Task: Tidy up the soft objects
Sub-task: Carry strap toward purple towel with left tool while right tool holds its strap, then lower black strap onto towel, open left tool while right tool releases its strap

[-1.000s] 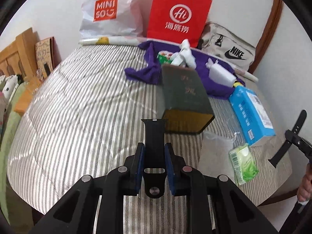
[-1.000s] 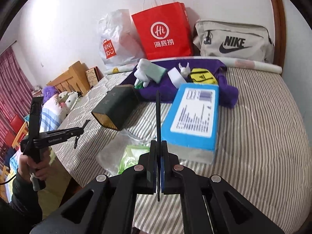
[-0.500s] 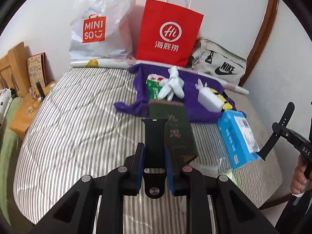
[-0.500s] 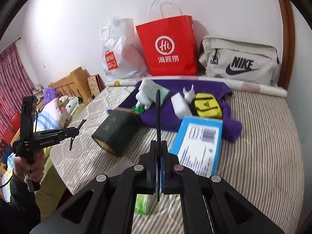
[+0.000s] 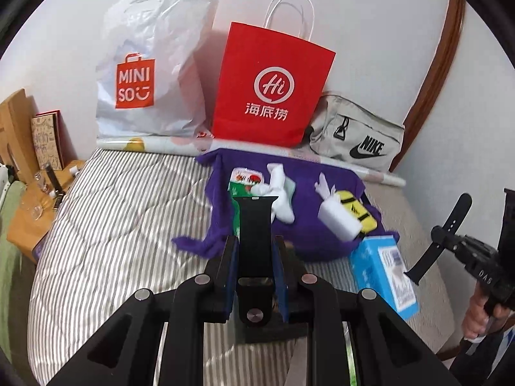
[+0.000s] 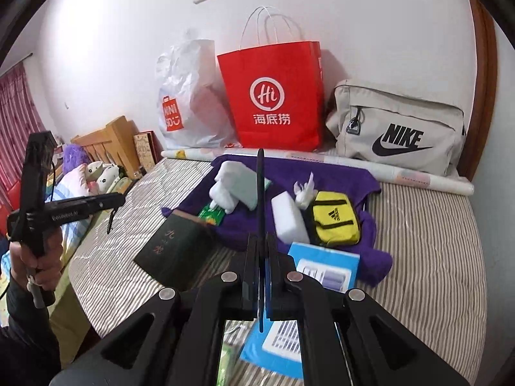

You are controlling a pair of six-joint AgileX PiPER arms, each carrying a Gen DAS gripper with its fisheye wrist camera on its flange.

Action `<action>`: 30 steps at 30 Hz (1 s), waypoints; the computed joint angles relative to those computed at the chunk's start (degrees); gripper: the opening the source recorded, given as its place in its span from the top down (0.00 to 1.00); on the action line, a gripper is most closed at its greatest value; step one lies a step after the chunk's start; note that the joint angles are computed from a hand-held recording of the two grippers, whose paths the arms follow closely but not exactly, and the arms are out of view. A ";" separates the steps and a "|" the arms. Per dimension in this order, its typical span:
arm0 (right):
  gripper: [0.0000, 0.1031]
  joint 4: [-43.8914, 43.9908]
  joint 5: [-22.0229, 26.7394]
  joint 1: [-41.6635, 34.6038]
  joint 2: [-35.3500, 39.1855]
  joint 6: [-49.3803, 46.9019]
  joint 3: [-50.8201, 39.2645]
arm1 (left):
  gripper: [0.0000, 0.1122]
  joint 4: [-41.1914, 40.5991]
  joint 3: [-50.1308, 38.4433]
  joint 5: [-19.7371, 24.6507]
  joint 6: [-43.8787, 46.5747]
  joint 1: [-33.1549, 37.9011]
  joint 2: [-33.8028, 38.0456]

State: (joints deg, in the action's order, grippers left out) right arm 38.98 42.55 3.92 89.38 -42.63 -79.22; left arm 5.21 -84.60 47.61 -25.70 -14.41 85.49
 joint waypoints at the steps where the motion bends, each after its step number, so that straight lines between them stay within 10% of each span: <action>1: 0.97 -0.67 0.10 0.17 0.92 0.73 -1.26 | 0.82 -0.57 -1.26 0.21 0.65 0.31 1.07; 17: 0.97 -12.81 2.54 2.01 17.08 14.21 -21.41 | 0.82 -5.47 -22.63 6.45 6.54 4.74 19.30; 30: 0.97 -24.10 14.11 4.34 32.93 23.47 -46.22 | 0.82 -9.19 -39.84 12.95 7.62 7.23 32.95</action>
State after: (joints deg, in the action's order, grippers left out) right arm 14.88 56.66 8.26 122.30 -19.15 -125.45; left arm -3.98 -124.44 60.56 -18.09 -7.19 118.43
